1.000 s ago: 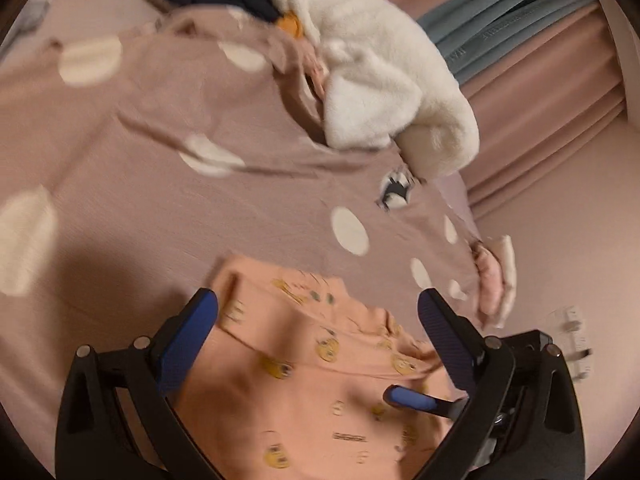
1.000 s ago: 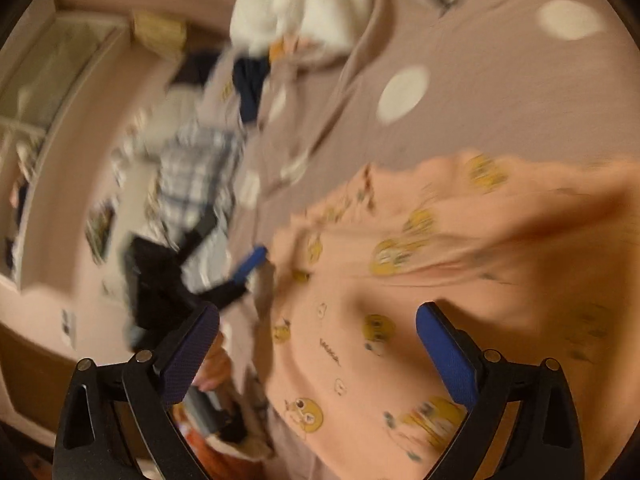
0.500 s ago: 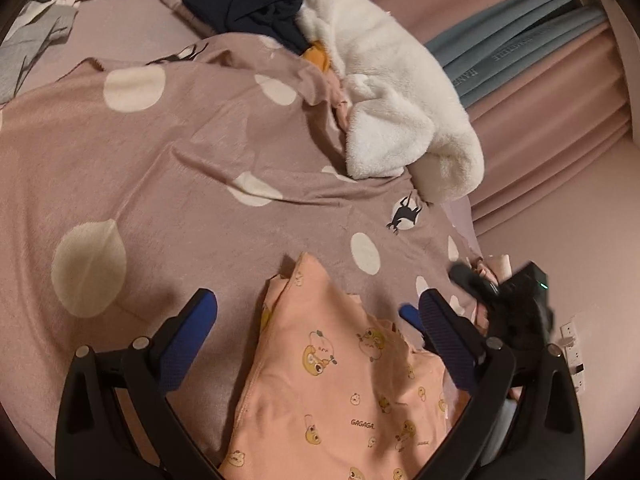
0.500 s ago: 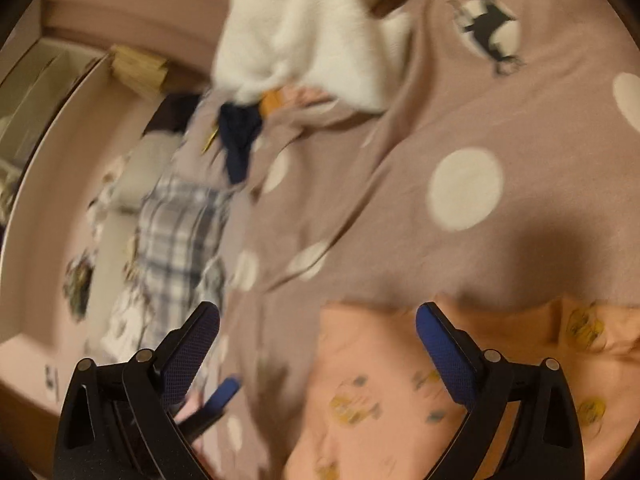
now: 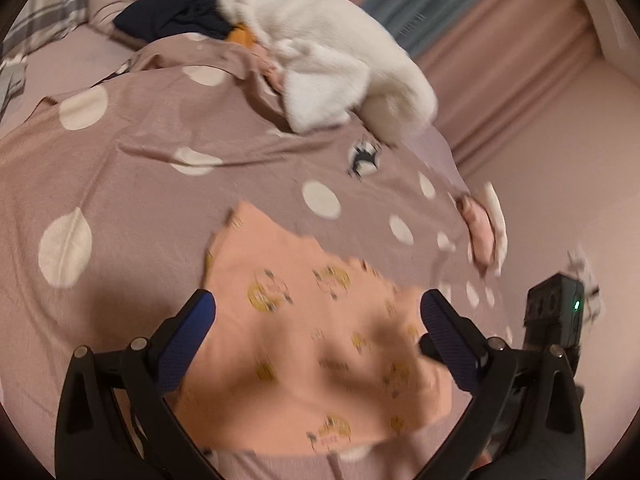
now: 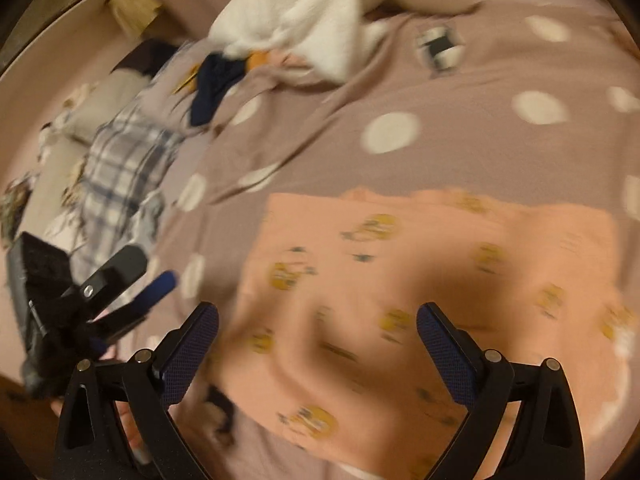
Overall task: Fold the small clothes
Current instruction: 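Open both grippers and release the folded garment onto the bed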
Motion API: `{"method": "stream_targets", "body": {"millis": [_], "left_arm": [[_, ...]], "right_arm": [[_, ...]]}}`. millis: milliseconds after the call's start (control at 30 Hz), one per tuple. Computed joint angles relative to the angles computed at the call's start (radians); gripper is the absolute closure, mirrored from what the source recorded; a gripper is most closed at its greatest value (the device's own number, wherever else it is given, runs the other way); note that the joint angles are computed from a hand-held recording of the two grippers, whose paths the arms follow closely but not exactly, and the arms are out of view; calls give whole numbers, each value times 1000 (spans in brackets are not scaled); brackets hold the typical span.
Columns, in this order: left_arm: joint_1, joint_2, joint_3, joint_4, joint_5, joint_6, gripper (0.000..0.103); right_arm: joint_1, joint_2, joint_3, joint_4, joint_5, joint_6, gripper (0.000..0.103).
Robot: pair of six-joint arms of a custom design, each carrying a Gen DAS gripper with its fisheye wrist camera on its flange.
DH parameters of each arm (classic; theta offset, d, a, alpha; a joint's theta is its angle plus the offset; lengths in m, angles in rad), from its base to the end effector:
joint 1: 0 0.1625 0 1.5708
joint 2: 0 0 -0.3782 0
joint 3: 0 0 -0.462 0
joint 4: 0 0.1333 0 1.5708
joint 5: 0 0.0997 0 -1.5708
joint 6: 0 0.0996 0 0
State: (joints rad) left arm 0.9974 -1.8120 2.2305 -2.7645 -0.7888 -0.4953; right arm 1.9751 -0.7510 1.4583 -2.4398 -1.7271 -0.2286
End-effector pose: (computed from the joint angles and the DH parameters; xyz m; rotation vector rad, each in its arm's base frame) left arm -0.0745 -0.4905 0.3613 -0.3219 2.5075 -1.3993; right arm 0.4001 -0.6357 0.0393 0.9122 -2.8465 0.2618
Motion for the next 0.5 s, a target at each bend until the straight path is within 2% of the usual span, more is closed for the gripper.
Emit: {"method": "stream_targets", "body": {"millis": [133, 233, 300, 367, 500], "left_arm": [[-44, -45, 74, 84, -21, -59, 0], [-72, -99, 148, 122, -39, -137, 0], [-82, -140, 202, 94, -79, -143, 0], [-88, -172, 253, 36, -113, -136, 0], [-113, -174, 294, -53, -59, -131, 0]], "right_arm": [[-63, -128, 133, -33, 96, 73, 1], [-88, -224, 248, -97, 87, 90, 1], [-100, -284, 326, -158, 52, 104, 1], [-115, -321, 380, -205, 57, 118, 1], [-189, -379, 473, -263, 178, 118, 1]]}}
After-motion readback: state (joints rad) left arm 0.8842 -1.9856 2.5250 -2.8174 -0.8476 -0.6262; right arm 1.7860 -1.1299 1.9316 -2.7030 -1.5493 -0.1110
